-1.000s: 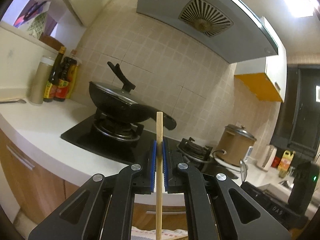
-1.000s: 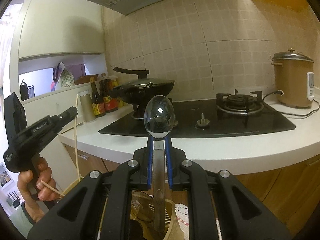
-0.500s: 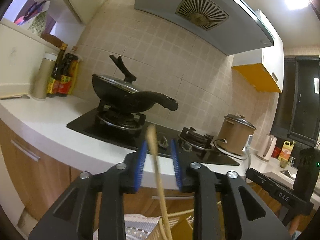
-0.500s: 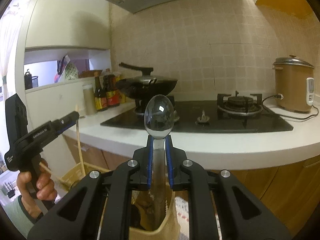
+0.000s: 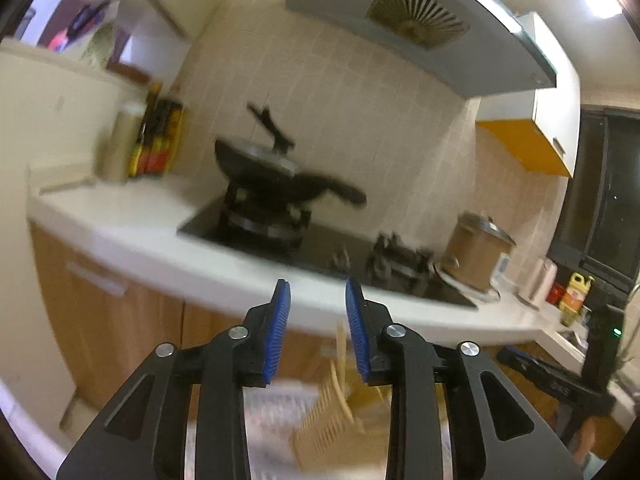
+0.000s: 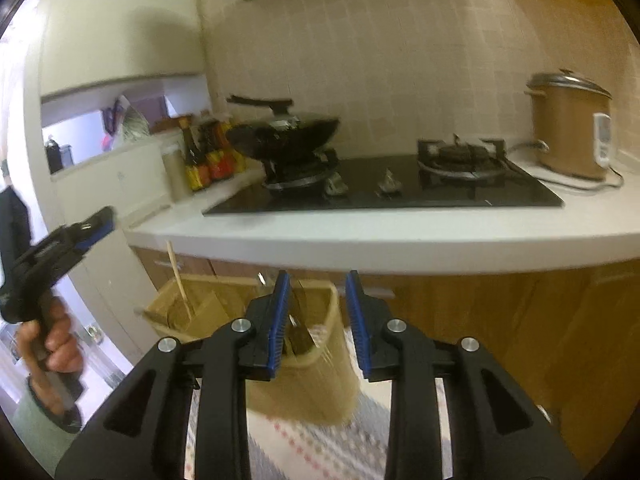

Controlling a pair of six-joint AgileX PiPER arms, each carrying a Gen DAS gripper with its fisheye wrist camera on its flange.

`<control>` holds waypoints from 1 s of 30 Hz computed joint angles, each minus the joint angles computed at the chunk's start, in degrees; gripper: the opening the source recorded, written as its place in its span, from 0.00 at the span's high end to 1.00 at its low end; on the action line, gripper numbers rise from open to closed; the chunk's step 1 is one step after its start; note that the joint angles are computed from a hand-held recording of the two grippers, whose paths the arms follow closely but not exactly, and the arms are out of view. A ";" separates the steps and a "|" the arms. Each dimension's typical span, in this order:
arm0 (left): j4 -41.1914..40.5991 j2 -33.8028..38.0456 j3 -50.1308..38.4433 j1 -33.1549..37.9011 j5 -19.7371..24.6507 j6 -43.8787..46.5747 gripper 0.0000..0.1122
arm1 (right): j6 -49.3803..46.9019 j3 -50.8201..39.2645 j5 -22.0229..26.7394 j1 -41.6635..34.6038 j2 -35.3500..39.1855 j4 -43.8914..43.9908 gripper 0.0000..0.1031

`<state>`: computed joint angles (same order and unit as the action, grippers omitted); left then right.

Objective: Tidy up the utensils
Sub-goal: 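Move both open tools back down over the remaining chopsticks, then grasp a wooden chopstick with the left tool while the right tool grasps another chopstick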

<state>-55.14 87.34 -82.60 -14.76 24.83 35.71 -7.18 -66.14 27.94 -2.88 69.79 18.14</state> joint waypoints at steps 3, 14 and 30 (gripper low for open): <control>3.83 -1.96 1.06 1.32 10.22 -5.27 0.71 | 8.32 -1.69 8.41 0.63 -0.89 -7.55 0.75; 30.78 1.42 2.06 -15.35 28.60 -24.98 0.71 | 9.20 -1.06 36.01 -4.65 3.00 -1.60 0.75; 45.17 7.78 4.47 -28.54 26.79 -42.67 0.72 | 11.63 7.28 31.74 -0.69 2.85 -3.52 0.75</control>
